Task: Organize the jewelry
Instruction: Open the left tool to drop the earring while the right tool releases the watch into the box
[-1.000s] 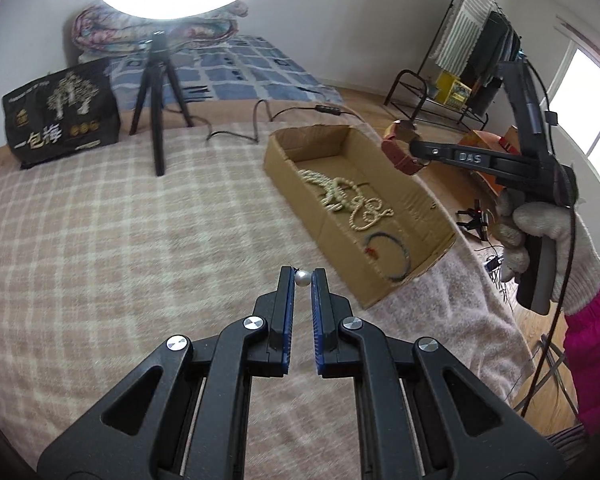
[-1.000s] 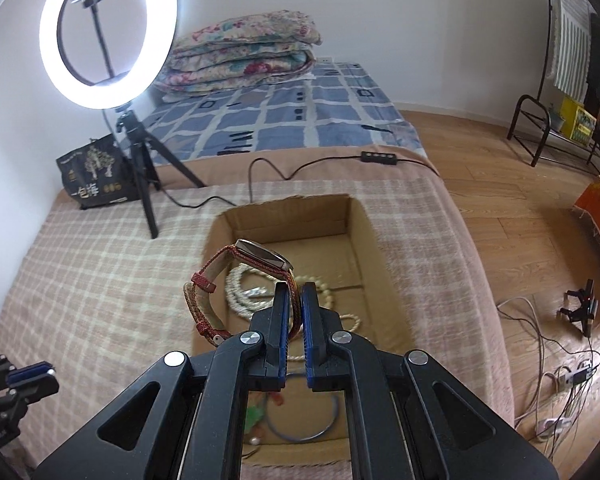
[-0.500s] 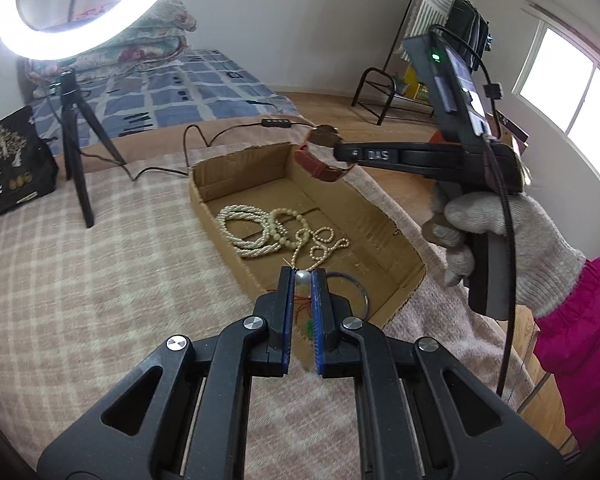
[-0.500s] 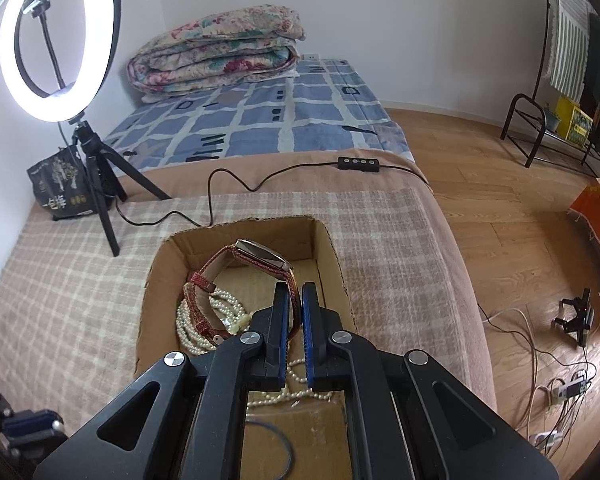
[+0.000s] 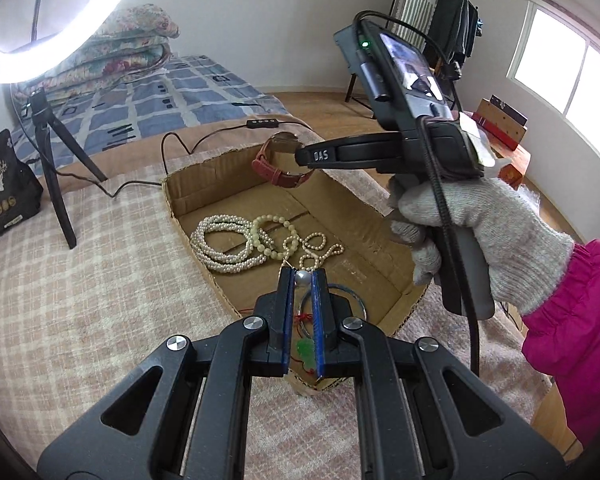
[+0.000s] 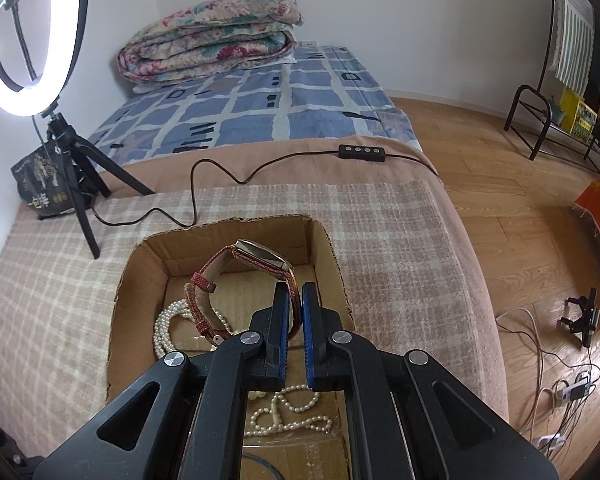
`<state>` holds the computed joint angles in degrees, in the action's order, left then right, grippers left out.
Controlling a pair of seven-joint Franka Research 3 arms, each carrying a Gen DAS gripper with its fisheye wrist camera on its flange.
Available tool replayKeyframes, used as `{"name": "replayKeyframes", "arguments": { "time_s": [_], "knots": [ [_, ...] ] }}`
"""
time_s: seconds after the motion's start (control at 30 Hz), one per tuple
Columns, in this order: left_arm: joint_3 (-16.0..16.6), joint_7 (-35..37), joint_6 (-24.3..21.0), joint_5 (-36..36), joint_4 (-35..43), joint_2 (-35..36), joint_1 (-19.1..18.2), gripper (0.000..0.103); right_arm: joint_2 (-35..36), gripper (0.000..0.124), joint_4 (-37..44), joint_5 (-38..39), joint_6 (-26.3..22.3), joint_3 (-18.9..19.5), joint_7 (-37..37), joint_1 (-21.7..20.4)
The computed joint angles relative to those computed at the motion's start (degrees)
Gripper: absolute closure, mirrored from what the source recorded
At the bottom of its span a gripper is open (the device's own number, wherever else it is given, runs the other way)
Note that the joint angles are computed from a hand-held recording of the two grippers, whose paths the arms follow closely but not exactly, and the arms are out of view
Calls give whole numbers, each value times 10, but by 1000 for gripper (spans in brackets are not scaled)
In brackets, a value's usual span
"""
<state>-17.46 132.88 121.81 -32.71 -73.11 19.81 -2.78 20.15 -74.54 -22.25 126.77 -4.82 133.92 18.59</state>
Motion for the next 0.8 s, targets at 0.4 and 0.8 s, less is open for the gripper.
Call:
{"name": "replayKeyframes", "arguments": {
  "time_s": [0.4, 0.8],
  "knots": [
    [-1, 11, 14, -2, -5, -5, -2, 96, 13, 113, 15, 16, 5, 0, -13, 1],
    [2, 28, 37, -13, -30, -25, 2, 56, -2, 65, 13, -37, -8, -8, 20, 20]
  ]
}}
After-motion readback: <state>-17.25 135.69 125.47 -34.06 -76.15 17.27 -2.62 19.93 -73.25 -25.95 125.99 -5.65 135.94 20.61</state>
